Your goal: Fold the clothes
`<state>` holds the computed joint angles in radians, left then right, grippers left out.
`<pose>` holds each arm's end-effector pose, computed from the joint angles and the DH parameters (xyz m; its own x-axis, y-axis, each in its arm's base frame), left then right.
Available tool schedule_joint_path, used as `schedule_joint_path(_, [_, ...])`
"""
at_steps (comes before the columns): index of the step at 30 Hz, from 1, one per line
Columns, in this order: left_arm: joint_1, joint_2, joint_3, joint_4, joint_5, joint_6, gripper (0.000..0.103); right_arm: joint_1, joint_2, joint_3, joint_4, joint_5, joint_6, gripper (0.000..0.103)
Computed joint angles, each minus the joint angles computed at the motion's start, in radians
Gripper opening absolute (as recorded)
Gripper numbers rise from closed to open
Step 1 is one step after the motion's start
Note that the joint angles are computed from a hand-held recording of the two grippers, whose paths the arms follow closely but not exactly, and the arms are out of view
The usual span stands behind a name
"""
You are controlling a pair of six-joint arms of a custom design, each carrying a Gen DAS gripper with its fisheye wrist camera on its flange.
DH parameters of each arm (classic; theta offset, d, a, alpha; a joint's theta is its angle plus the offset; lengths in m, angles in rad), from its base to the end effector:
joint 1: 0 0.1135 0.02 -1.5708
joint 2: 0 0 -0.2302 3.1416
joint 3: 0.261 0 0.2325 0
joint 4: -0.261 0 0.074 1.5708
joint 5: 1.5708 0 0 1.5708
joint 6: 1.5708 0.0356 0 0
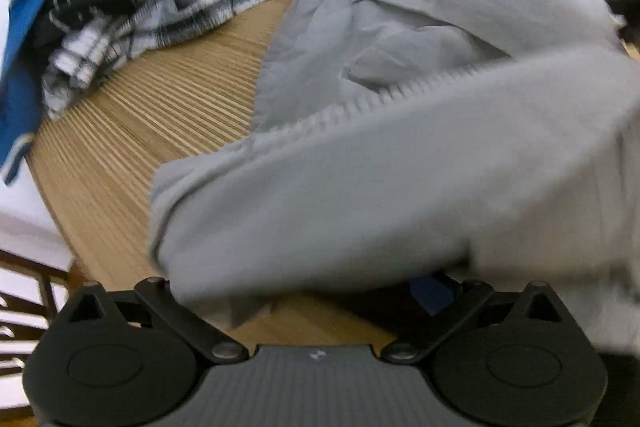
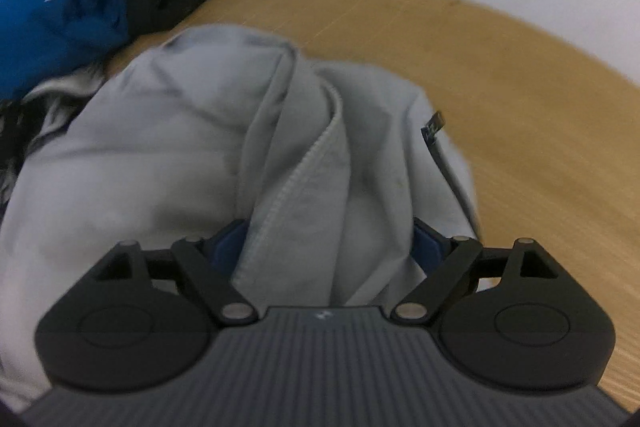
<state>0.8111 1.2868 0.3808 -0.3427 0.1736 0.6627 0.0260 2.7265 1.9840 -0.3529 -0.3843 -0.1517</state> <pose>0.1255 0.1232 0.0912 -0.9312 -0.1004 -0.3504 -0.1314 0.9892 0.0656 0.4852 0.0260 0.0035 -0.8490 -0.1622 -0.5028 -0.3277 0.9082 0.2603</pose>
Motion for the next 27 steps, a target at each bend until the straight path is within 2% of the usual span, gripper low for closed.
schedule_joint_path(1, [-0.018,0.031,0.004,0.020,-0.003,-0.037,0.103,-0.012,-0.024,-0.045,0.014,-0.027,-0.024,0.069])
schedule_joint_path(2, [-0.045,0.048,0.007,0.046,-0.012,-0.073,0.103,-0.024,-0.047,-0.088,0.026,-0.054,-0.050,0.062])
schedule_joint_path(4, [-0.103,0.107,0.030,0.114,-0.029,-0.131,0.103,-0.069,-0.140,-0.237,0.056,-0.091,-0.144,0.035])
schedule_joint_path(6, [-0.138,0.126,0.045,0.155,-0.021,-0.156,0.102,-0.128,-0.274,-0.451,0.131,-0.119,-0.187,0.026])
schedule_joint_path(9, [-0.219,0.199,0.116,0.201,-0.019,-0.184,0.098,-0.207,-0.450,-0.727,0.270,-0.214,-0.078,0.019])
schedule_joint_path(14, [-0.422,0.288,0.258,0.243,-0.003,-0.226,0.094,-0.455,-0.804,-1.181,0.448,-0.407,0.092,0.016])
schedule_joint_path(17, [-0.582,0.243,0.281,0.305,-0.027,-0.276,0.094,-0.652,-1.079,-1.418,0.419,-0.482,0.112,0.016])
schedule_joint_path(18, [-0.608,0.215,0.281,0.286,-0.018,-0.273,0.093,-0.705,-1.172,-1.477,0.375,-0.479,0.084,0.016])
schedule_joint_path(20, [-0.659,0.162,0.284,0.241,0.002,-0.266,0.093,-0.760,-1.340,-1.563,0.269,-0.405,0.004,0.018])
schedule_joint_path(22, [-0.712,0.116,0.294,0.198,0.019,-0.261,0.093,-0.715,-1.512,-1.658,0.240,-0.236,0.018,0.027])
schedule_joint_path(25, [-0.663,0.000,0.255,0.010,0.130,-0.180,0.094,-0.666,-1.728,-1.725,0.218,-0.033,0.083,0.037])
schedule_joint_path(27, [-0.576,-0.086,0.207,-0.140,0.198,-0.080,0.095,-0.651,-1.836,-1.722,0.179,0.018,0.128,0.047])
